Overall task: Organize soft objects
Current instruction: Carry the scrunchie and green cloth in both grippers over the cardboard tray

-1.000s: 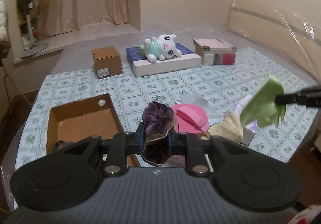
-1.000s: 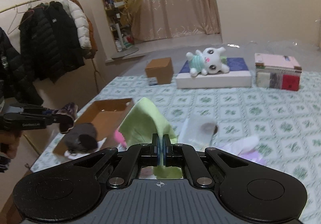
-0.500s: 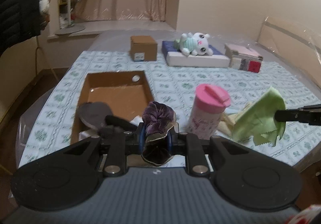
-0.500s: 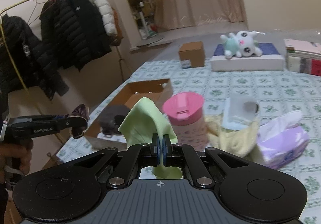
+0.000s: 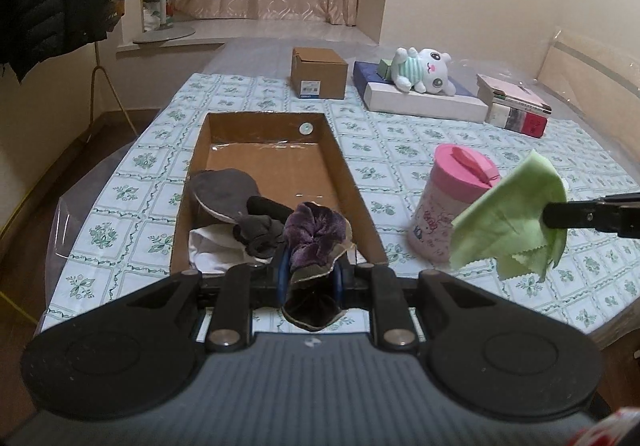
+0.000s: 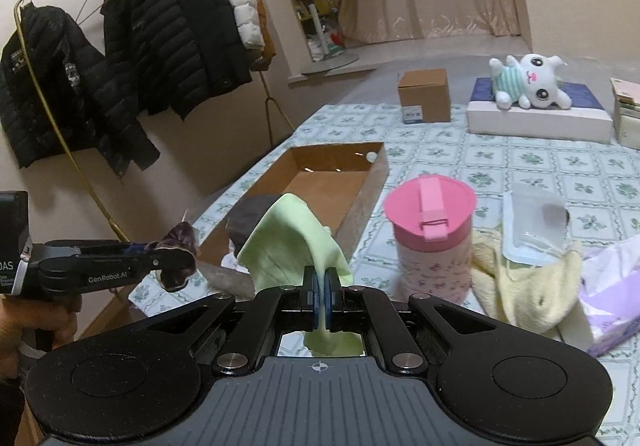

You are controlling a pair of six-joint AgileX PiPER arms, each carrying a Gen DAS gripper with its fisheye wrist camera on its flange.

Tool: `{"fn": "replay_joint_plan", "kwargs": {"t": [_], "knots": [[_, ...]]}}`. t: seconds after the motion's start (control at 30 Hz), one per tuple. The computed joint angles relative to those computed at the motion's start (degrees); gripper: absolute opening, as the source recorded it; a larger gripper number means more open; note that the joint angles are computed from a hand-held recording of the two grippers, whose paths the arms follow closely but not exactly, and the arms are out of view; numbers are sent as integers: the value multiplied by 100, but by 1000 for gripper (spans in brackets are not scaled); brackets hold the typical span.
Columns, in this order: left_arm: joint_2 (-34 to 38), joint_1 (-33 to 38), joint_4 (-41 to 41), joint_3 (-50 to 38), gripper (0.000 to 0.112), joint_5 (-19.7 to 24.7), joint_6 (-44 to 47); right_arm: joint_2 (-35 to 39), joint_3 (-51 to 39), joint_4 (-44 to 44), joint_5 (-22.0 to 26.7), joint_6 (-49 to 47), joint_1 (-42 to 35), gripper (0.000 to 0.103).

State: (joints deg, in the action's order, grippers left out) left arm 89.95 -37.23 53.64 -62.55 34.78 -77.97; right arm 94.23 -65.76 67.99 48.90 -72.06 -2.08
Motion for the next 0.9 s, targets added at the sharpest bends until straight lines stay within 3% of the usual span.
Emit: {"fn": "replay_joint_plan", "kwargs": {"t": [0.5, 0.9], "knots": [[154, 781, -321, 151, 19, -556, 621, 816, -899, -318, -623, 611, 1049, 3], [898, 1577, -1243, -391, 19, -1159, 2105, 2064, -2430, -793, -1248, 1496, 1872, 3]]}}
